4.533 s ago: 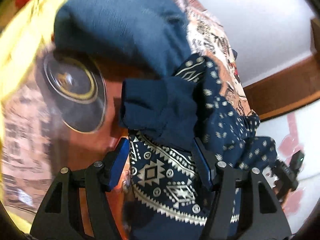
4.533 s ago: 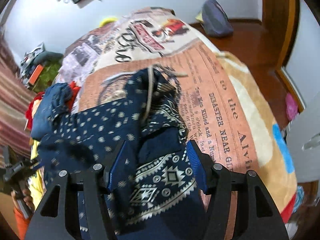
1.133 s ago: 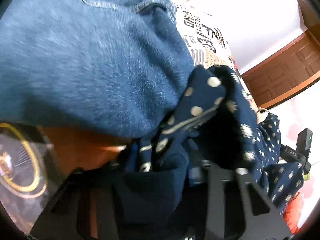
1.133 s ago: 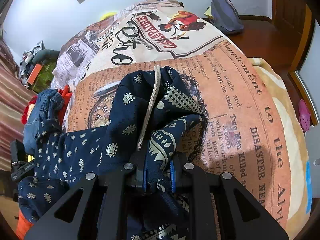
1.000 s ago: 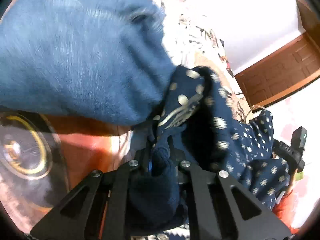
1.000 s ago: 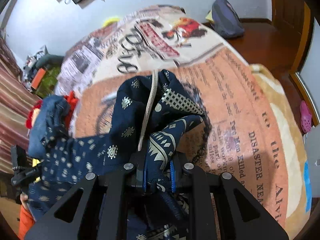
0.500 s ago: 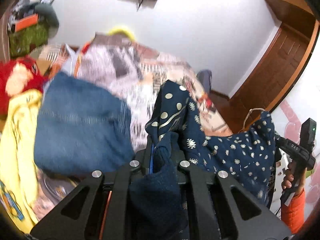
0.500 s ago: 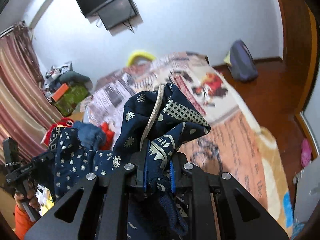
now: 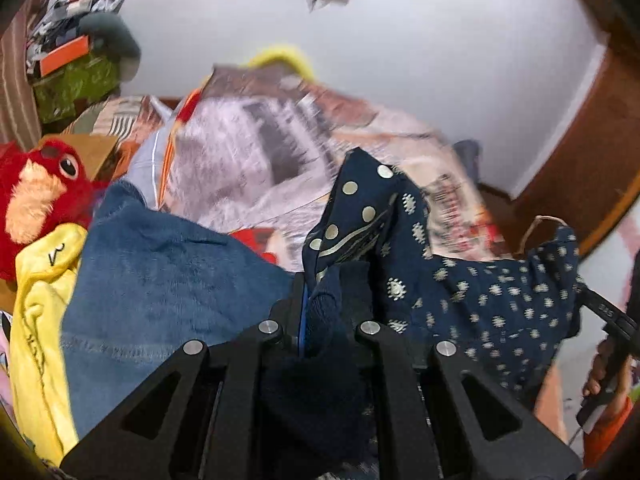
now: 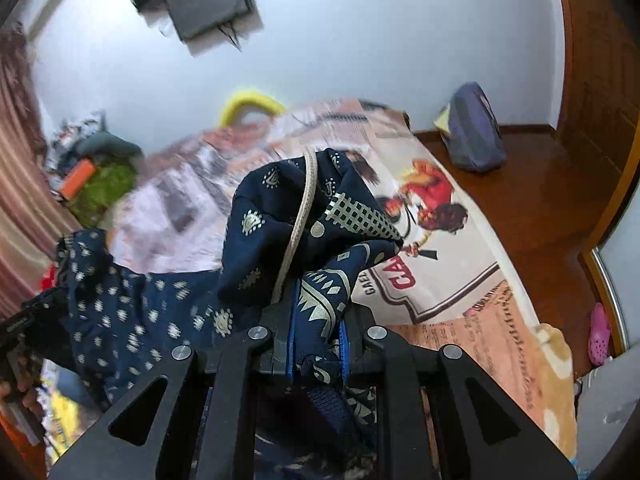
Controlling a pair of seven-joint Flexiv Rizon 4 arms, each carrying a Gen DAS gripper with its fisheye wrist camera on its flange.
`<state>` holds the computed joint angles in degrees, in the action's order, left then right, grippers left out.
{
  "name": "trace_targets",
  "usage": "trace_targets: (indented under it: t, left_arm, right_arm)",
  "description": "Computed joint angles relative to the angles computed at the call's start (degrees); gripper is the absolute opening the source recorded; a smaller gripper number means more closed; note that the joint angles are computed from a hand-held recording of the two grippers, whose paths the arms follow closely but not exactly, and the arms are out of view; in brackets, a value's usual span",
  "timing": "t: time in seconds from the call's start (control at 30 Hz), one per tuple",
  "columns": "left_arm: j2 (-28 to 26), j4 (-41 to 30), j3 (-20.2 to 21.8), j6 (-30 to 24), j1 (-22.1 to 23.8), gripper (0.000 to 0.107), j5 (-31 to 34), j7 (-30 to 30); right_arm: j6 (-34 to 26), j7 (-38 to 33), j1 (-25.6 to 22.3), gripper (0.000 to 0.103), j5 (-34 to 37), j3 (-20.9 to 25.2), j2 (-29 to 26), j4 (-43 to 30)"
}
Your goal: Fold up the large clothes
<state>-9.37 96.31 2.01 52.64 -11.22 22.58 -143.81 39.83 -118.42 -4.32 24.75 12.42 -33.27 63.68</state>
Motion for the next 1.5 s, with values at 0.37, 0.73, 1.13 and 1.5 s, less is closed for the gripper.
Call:
trace_targets:
  t: [0.37,0.73,1.13,1.5]
  left_arm:
    - [-6.7,-5.0,4.0,-9.8,-3.1,0.06,10.3,-2.8]
    - [4.0,1.6,-0.8,-14.5,-3.4,0.065,9.5,-1.4]
    - [14.4,5.5,-9.8,-22.3,-5.3,0.069,12.2,-3.9]
    - [18.4,17.0,-10.9,-14.2,-6.1,0.071,0.8,-7.7]
  right_arm:
    - [3.0,7.9,3.8,0.043,-11.7,-3.3,-8.6,-1.2]
    - [4.3,-4.3,-1.8,0.061,-8.7,-0.4,3.1,9.1]
    - [0.3,-17.4,-6.2,0.071,4.7,-3.6,18.3,19.8]
    - [-3.1,-19.1,-5.7,0.071,5.1,-8.7,22.9,27.4]
